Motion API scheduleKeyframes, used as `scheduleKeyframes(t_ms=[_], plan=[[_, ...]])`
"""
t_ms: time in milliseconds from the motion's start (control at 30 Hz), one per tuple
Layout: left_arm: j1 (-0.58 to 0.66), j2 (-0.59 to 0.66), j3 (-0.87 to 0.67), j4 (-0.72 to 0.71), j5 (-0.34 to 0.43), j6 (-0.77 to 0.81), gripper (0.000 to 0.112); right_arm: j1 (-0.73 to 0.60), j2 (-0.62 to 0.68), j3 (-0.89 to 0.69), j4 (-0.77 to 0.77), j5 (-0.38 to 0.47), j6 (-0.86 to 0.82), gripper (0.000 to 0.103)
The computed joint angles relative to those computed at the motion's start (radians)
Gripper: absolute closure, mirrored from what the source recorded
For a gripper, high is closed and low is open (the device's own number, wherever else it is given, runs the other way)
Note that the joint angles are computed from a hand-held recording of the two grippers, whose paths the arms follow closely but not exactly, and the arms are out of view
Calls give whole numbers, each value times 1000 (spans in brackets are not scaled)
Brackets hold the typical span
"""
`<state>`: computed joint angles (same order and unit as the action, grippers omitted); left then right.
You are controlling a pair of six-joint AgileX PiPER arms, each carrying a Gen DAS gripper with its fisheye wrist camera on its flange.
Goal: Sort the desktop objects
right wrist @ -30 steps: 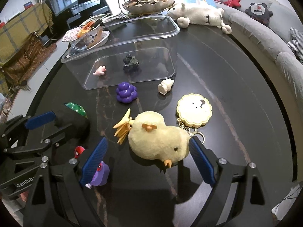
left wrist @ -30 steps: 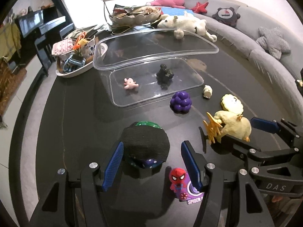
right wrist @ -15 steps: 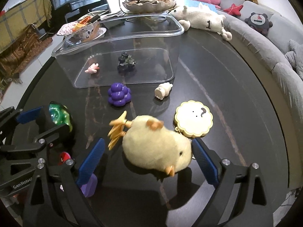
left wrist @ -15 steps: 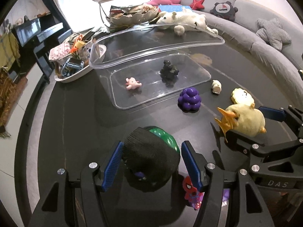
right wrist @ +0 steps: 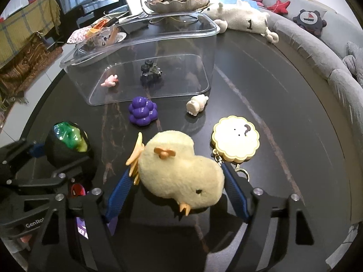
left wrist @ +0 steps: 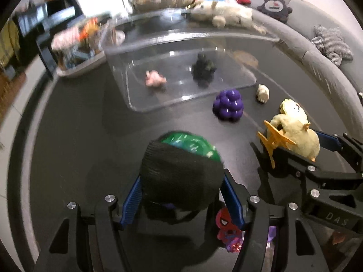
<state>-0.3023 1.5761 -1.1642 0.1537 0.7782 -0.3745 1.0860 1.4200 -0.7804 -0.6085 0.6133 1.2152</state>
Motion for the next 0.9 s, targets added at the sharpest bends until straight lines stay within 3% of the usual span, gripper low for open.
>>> scheduleKeyframes(t_ms=[433,600,900], plan=[[8,-36,14,48,-52,-105,54,-13,-16,2,51,-21,-40,28],[-20,-69,11,66,-24,-107,55,-11,-31,2,59,-23,-37,28],[-66,-105,6,105,11,-127,54,37,-83,-21,2,62,26,28]])
